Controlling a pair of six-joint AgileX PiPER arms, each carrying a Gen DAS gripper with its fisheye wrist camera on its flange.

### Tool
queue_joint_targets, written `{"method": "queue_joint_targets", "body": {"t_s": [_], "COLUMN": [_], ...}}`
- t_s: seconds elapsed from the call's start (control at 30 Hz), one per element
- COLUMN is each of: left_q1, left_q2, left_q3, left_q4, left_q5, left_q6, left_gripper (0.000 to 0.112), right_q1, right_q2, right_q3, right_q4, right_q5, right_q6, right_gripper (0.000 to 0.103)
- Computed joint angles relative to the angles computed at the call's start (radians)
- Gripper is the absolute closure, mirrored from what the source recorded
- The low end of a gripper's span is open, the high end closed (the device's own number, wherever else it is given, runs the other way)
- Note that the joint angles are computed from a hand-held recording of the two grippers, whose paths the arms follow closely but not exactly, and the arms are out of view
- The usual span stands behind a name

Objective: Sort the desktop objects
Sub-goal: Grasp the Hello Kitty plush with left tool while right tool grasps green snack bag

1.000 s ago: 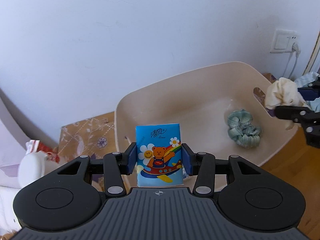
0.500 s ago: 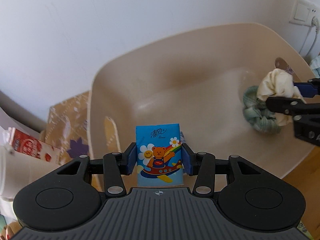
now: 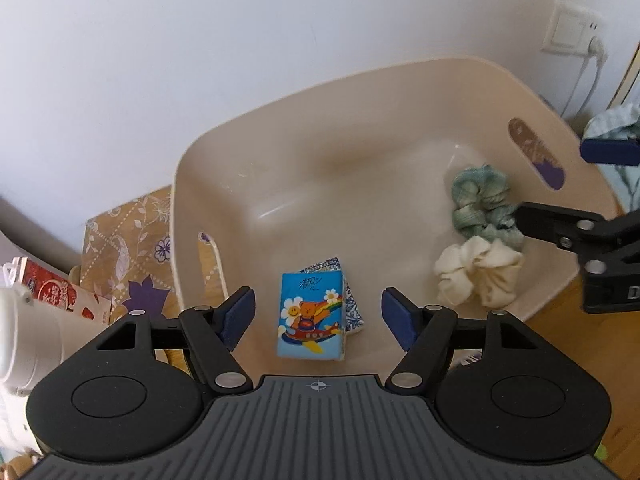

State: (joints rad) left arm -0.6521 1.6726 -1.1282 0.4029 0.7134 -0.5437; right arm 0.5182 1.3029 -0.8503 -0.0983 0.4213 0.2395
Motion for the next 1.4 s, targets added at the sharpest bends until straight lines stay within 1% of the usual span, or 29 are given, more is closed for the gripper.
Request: {"method": "queue_joint_targets", "body": {"t_s": [0.07, 0.2, 0.27, 0.37, 0.4, 0.5, 0.57, 0.63, 0.77, 0.93, 1.03, 1.13, 1.27, 1.4], "left_q1": [0.009, 0.025, 0.037, 0.061, 0.070, 0.092, 0.108, 0.124, 0.132, 0.186, 0.211, 0.239, 0.254, 0.227], "left_q2": [-0.052, -0.162, -0.217, -0.292, -0.316, -0.383, -0.424, -0.455, -0.493, -0.509, -0.503, -0.493, -0.462, -0.436], "left_q3": [0.042, 0.129, 0.170, 0.225, 0.243, 0.295, 0.333, 0.367, 0.436, 0.495, 0.528, 0.561, 0.588, 0.607], "left_q4": [-0.012, -0.027, -0.042, -0.061, -0.067, -0.084, -0.106, -0.129, -0.134, -0.240, -0.292, -0.343, -0.389, -0.382], "left_q5": [-0.016, -0.023, -0.022, -0.010, -0.003, 0.011, 0.013, 0.018, 0.028, 0.052, 0.059, 0.046, 0.009, -0.041], "left_q6": [0.005, 0.018, 0.040, 0.072, 0.081, 0.091, 0.098, 0.114, 0.128, 0.224, 0.196, 0.120, -0.018, -0.188], "left_gripper": [0.039, 0.038, 0.037, 0.036, 0.036, 0.036, 0.036, 0.036, 0.036, 0.036, 0.036, 0.036, 0.036, 0.036], "right_q1": [-0.009, -0.014, -0.002, 0.000, -0.001, 0.053, 0.093, 0.154, 0.303, 0.469, 0.511, 0.515, 0.509, 0.500], "right_q2": [-0.060, -0.169, -0.208, -0.273, -0.310, -0.360, -0.394, -0.429, -0.439, -0.403, -0.375, -0.340, -0.284, -0.210], "right_q3": [0.031, 0.097, 0.122, 0.155, 0.168, 0.212, 0.224, 0.238, 0.267, 0.297, 0.311, 0.312, 0.312, 0.300], "right_q4": [0.029, 0.064, 0.055, 0.060, 0.072, 0.037, 0.020, -0.006, -0.094, -0.213, -0.246, -0.236, -0.219, -0.211], "right_q5": [0.018, 0.065, 0.085, 0.134, 0.164, 0.190, 0.225, 0.264, 0.293, 0.288, 0.264, 0.238, 0.187, 0.134], "right_q6": [-0.045, -0.114, -0.117, -0.134, -0.150, -0.100, -0.070, -0.025, 0.098, 0.255, 0.301, 0.293, 0.268, 0.233], "right_gripper": [0.000, 0.000, 0.000, 0.000, 0.000, 0.000, 0.000, 0.000, 0.000, 0.000, 0.000, 0.000, 0.000, 0.000]}}
